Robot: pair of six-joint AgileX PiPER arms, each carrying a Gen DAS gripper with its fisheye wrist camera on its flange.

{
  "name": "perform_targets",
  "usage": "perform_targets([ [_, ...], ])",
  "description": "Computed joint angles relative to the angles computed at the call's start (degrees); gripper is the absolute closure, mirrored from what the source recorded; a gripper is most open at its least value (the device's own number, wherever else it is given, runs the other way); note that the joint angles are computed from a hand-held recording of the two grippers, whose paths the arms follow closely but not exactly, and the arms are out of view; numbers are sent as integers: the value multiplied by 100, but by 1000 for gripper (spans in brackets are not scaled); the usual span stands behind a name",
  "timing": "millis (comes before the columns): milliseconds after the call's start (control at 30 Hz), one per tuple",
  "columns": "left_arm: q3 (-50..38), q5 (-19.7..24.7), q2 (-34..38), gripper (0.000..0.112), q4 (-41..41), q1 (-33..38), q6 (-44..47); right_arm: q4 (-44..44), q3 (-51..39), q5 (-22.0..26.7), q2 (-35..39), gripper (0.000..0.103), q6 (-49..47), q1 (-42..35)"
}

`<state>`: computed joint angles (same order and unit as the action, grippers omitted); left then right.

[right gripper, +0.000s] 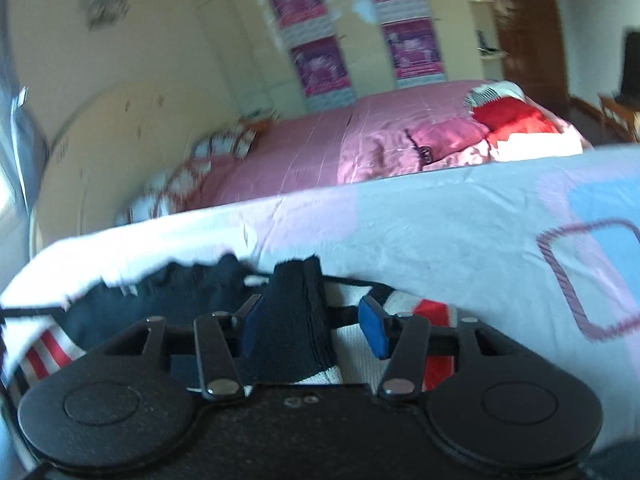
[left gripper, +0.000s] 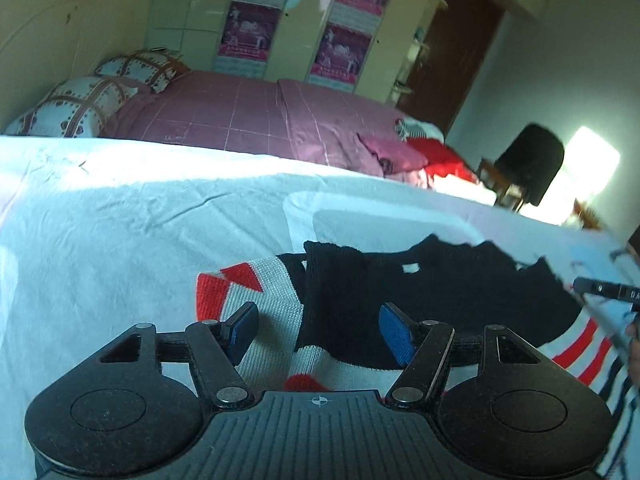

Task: Fold small clothes
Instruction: 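Lower the hem onto the collar edge with both grippers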

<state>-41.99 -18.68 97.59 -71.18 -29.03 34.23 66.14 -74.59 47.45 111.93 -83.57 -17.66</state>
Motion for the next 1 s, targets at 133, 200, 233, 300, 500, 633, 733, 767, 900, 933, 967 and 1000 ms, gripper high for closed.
perform_targets([
  [133, -338, 187, 169, 52, -1222, 123, 1357, -710, -90, -502, 58, 51, 132, 491],
  [200, -413, 148, 219, 62, -1387, 110, 1550, -707, 66, -818, -3, 56, -243, 651],
  [233, -430, 142, 213, 69, -1462, 99, 1663, -697, 130, -924, -49, 63, -371, 711],
  [300, -434, 174, 227, 92, -1183, 76, 1445, -612, 237, -1037, -114, 96, -616, 807],
  [500, -12, -1099, 37, 108, -155, -573, -87, 1275, 929, -1399, -464, 98, -2557, 678],
  [633, 170, -1886, -13, 108, -11, -824, -564, 2224, 993, -1361, -486, 98, -3262, 547],
  [733, -106, -1700, 170, 108, -440, -710, -76, 2369, 931, -1754, -365, 98, -3407, 710],
  [767, -291, -1475, 303, 108, -863, -619, 407, 1995, 818, -1981, -263, 98, -3066, 809],
  [900, -715, -1048, 730, 103, -1624, -380, 1113, 1082, 605, -2491, -26, 94, -2381, 1067],
  [933, -746, -1070, 739, 103, -1729, -389, 1262, 1015, 586, -2458, -14, 93, -2324, 1059],
  [967, -752, -1063, 706, 100, -1810, -387, 1342, 917, 551, -2417, -7, 89, -2222, 1042],
  [1000, -687, -1035, 634, 94, -1775, -375, 1256, 977, 560, -2392, -33, 72, -2243, 1004],
])
